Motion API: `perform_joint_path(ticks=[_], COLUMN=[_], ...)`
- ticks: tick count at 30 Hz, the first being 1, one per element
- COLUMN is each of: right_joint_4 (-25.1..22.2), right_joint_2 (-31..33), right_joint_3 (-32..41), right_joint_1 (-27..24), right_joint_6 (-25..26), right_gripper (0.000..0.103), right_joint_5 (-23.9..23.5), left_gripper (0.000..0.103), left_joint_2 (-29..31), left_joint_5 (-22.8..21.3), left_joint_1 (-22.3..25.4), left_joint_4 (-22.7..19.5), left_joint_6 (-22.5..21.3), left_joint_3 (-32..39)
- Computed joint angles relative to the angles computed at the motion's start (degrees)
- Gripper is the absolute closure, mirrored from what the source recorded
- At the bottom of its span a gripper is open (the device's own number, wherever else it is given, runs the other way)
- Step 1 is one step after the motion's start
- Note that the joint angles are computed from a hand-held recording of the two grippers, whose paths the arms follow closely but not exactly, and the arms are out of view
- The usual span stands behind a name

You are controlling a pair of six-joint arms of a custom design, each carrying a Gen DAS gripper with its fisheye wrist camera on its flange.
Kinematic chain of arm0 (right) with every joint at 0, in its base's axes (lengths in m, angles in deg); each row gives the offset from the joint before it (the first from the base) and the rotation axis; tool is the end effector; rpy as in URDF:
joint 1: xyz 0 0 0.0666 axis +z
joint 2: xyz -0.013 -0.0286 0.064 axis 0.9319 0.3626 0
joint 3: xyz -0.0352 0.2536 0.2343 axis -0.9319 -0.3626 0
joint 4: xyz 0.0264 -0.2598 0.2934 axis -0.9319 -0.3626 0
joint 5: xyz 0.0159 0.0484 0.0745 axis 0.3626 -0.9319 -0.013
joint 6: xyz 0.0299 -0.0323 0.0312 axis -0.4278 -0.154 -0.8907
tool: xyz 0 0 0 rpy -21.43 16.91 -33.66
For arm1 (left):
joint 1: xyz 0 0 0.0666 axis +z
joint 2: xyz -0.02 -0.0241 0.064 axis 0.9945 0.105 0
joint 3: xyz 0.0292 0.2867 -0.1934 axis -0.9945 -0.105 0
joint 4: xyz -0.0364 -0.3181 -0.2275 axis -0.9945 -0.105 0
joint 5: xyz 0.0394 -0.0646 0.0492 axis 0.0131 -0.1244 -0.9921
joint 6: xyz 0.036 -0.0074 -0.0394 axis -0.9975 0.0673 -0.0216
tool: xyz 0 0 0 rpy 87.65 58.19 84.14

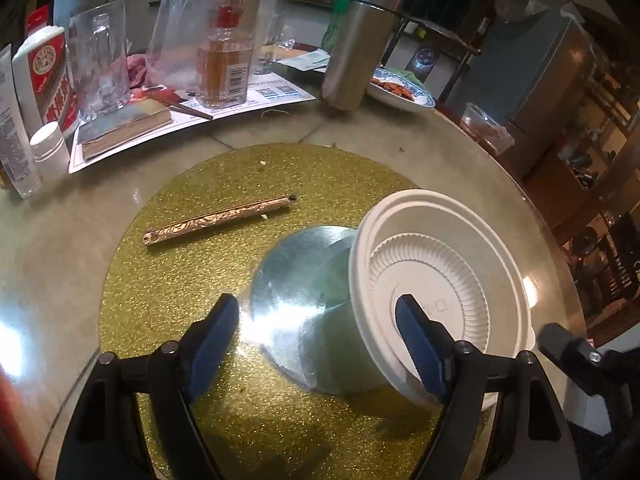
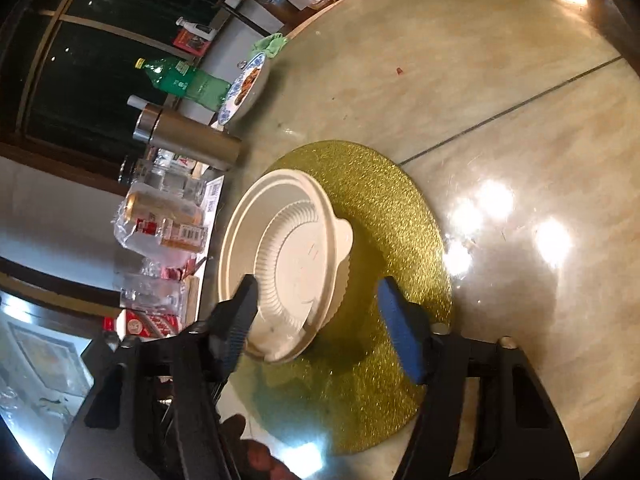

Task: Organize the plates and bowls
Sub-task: 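Close both tools on opposite rims of the beige plastic bowl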

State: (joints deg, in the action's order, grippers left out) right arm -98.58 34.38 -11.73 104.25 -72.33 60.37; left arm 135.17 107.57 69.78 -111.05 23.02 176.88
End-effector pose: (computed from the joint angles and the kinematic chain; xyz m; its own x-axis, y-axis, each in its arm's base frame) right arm 0.3318 0.2120 0.4011 0.0173 0.9740 -0.2257 0.7089 0.1473 0.6898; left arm 0.4993 -0.1437 0.4113 -0.7081 0.4288 -0.5610 0.6446 0.7169 -0.2657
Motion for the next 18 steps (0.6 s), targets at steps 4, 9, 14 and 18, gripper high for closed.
perform_joint_path(ticks=[4, 9, 14, 18], right_joint_4=[1.06, 1.25, -0.46, -3.31], right_joint_2=[0.02, 0.67, 2.19, 3.87], right_joint_3=[-1.13, -1.41, 0.72, 3.0], right_joint_1=[-0.98, -1.27, -1.39, -0.87], right_joint_6=[-0.52, -0.73, 1.37, 2.21], right_gripper=[0.062, 0.076, 0.089, 0.093], right_joint_5=[-1.56, -1.66, -1.65, -1.58], left_gripper=[0.037, 0.048, 0.076, 0.088], left_joint_2=[0.6, 0.78, 0.95, 0.51], left_joint_5=[0.75, 1.89, 2.68, 2.14], left_joint_1=[-0.16, -0.18, -0.54, -0.82], left_joint_4=[-0.92, -1.31, -2.52, -2.32], left_joint_6=[-0.65, -1.27, -3.23, -4.44], left_joint_3=[0.51, 0.68, 0.78, 0.36])
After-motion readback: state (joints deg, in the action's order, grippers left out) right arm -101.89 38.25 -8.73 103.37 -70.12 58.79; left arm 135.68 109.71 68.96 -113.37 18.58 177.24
